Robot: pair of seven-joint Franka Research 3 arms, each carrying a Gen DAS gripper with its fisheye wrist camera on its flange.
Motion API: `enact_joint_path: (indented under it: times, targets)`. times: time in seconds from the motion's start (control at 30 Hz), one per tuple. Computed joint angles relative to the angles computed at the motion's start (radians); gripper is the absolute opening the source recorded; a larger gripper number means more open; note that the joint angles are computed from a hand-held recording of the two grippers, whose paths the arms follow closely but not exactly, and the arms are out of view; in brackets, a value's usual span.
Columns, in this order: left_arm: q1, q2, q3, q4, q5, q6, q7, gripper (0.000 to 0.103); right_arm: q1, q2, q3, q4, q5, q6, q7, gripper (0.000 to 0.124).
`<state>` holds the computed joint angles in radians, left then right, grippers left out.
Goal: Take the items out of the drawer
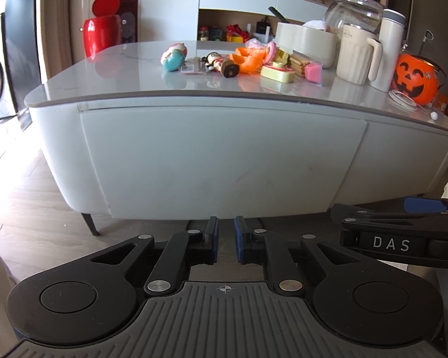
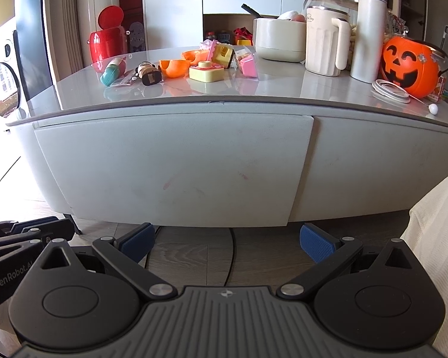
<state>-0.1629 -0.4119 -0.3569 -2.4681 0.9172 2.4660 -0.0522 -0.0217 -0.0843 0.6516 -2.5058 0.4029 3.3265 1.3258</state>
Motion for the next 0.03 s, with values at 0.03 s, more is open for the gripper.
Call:
enact_joint_path:
  times: [0.03]
  targets:
    - [-0.001, 0.002, -0.001, 0.003, -0.001, -0.004, 0.004, 0.014, -0.028, -0.006, 0.024, 0.003, 0.006, -0.015, 0.008, 0.103]
